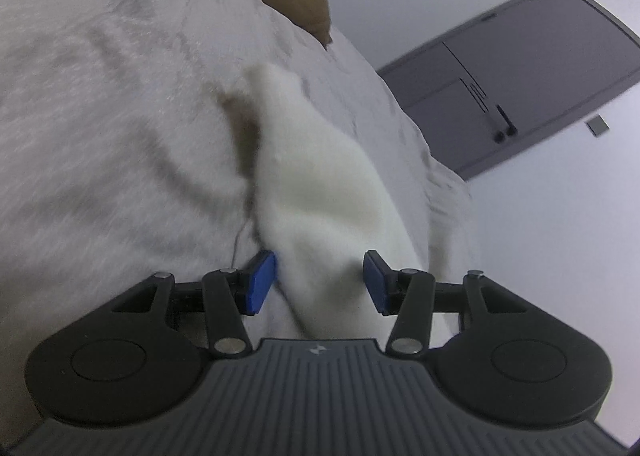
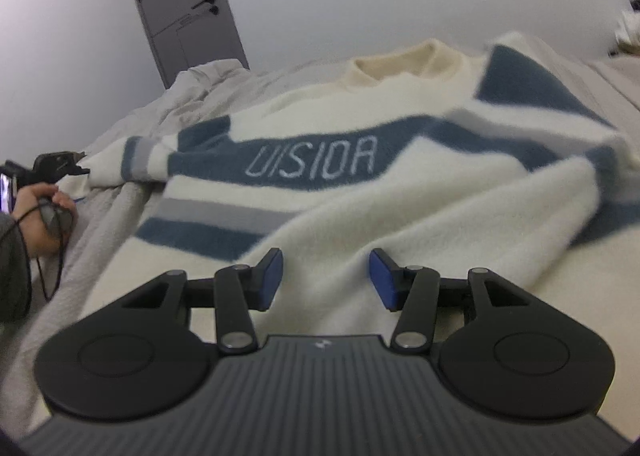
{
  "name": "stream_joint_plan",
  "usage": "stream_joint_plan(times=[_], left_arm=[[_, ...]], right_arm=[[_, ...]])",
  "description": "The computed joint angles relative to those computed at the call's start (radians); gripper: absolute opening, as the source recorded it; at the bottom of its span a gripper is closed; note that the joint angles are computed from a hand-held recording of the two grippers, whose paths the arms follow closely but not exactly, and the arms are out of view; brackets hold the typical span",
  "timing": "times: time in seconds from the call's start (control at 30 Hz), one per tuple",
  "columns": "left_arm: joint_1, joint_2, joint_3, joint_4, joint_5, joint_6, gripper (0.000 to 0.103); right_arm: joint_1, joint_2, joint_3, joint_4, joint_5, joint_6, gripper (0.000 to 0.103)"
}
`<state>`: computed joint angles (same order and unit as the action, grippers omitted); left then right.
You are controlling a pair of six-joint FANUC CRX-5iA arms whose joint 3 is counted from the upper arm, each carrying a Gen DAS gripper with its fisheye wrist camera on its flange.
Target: Fold large clothes
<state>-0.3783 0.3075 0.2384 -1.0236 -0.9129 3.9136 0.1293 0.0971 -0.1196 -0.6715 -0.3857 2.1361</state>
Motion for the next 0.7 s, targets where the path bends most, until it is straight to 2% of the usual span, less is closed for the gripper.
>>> stream_joint_plan(times=[0.17,0.27,0.3,0.33,0.37,0.4,0.57,0.7], left_arm=[[0.036,0.053,0.080,0.023,-0.071,-0.049,0.055],[0.048,0.086,0.149,0.056,-0.131,-0.169,0.055],[0.053,0.098,0.174,0.077,-0.153,-0.227,0.050],[0.054,0.106,0.194,0.098,-0.184,-0.289,0.035],[0.055,0.117,0.221,0.117,-0.208,-0.356,0.027],[0.057,0.122,0.240,0.130,-0.221,-0.414,0.013],[0.008,0.114,0.321,0.071,-0.282,-0.528,0.010],[-0.036,0.103,0.421,0.034,-0.316,-0.683,0.010]], right_arm=[[-0.013,0.019,0.008,-0.100,0.029,0.126,0.052],[-0.019,0.017,0.004,-0.128,0.032,0.165,0.051],[-0.026,0.017,0.006,-0.146,0.026,0.182,0.051],[-0.032,0.016,0.006,-0.163,0.022,0.199,0.050],[-0.033,0.015,0.005,-0.167,0.023,0.206,0.050],[-0.030,0.013,0.002,-0.157,0.026,0.201,0.050],[-0.010,-0.003,-0.018,-0.097,0.042,0.161,0.050],[-0.001,-0.025,-0.039,-0.049,0.038,0.135,0.050]])
